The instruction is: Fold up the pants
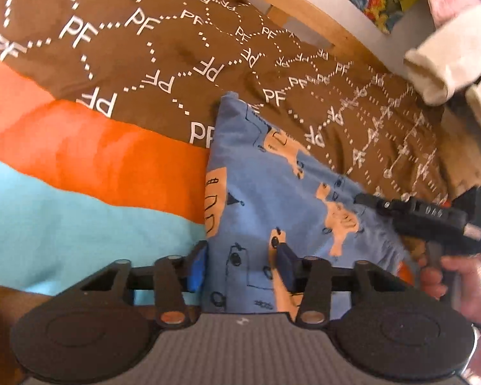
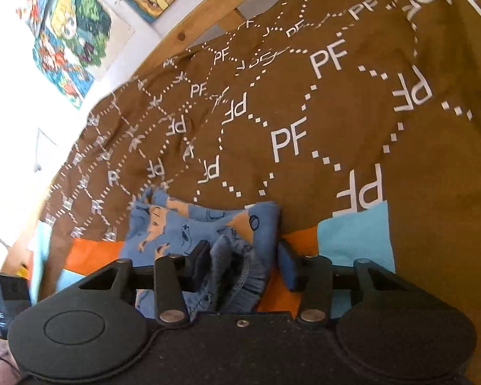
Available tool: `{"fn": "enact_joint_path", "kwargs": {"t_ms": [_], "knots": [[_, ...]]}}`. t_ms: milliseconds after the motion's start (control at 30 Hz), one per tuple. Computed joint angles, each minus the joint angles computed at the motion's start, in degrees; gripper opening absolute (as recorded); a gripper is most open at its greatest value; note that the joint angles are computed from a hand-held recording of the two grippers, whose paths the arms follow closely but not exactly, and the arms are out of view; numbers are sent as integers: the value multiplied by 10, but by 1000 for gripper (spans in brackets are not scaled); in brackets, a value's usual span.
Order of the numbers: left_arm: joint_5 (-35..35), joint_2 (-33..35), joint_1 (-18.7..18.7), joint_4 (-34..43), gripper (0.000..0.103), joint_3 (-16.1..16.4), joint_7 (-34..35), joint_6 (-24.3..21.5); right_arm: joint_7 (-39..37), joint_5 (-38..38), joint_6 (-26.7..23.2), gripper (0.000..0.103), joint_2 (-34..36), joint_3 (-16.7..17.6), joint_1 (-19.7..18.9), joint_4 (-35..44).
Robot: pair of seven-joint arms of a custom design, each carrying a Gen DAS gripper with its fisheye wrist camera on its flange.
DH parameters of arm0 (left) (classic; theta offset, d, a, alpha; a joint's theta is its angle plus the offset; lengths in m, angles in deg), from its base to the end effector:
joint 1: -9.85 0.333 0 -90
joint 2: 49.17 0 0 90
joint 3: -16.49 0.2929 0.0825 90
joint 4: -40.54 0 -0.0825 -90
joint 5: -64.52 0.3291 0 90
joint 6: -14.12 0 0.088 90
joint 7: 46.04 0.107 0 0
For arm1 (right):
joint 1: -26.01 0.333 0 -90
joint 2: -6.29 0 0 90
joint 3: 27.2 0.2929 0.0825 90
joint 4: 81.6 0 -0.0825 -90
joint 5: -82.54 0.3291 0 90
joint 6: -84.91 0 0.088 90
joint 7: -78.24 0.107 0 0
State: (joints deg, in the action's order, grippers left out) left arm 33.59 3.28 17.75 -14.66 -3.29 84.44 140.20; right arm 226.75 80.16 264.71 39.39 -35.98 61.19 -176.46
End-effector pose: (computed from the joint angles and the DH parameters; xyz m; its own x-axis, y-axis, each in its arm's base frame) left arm 0.7363 -0.0626 0.3810 -0.5450 -0.7227 0.4251 -0.7724 0.2356 -0.5898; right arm 0.5948 0.3243 0.4020 -0.1661 -0.7773 -0.6068 -0.6713 0.5399 -0.5078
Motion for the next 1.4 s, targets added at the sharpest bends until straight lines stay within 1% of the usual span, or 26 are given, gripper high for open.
{"fn": "enact_joint_path", "kwargs": {"t_ms": [67,133,200,233,300,367,400,467,533,567,633,733,767,867,900,1000,1100,1300,1400], "knots": [[2,4,-1,8,42,1,-9,-6,12,-6,-18,41,4,-22,18,11],[1,10,-1,21,38,2,-25,-17,31,-13,-18,36,5,-38,31,9],[1,5,0,12,34,2,-27,-10,55,-26,-29,34,9,-68,58,14],[0,-2,0,-2,32,2,-22,0,67,-41,-47,33,12,-87,74,24],[-2,-24,0,-40,29,2,-4,30,85,-83,-103,31,23,-124,109,58],[-4,-42,0,-73,26,1,11,56,111,-121,-149,30,37,-151,136,90],[-4,-48,-1,-83,25,1,16,64,128,-137,-164,29,42,-162,147,100],[-5,-54,-1,-94,25,0,25,74,177,-169,-173,29,50,-189,170,105],[-7,-55,1,-95,25,0,26,74,227,-194,-165,29,54,-208,186,97],[-8,-54,1,-94,25,0,25,73,244,-204,-163,29,55,-213,190,96],[-10,-54,2,-95,25,-1,26,73,260,-225,-174,29,55,-214,193,100],[-12,-56,2,-97,23,-1,29,75,250,-254,-225,27,64,-200,187,136],[-13,-57,4,-99,20,-2,31,76,243,-264,-245,25,67,-195,186,151],[-19,-60,8,-103,17,-6,44,77,243,-300,-281,21,72,-185,186,175],[-23,-60,10,-103,17,-7,45,75,256,-313,-281,19,69,-185,187,173],[-30,-55,12,-94,16,-7,38,67,326,-357,-264,13,49,-193,197,141],[-39,-63,15,-106,15,-10,49,73,376,-404,-267,11,31,-197,210,119],[-78,-113,31,-180,15,-27,135,116,386,-475,-326,11,22,-174,217,143],[-96,-128,30,-200,15,-25,150,128,373,-498,-354,11,20,-155,212,156]]}}
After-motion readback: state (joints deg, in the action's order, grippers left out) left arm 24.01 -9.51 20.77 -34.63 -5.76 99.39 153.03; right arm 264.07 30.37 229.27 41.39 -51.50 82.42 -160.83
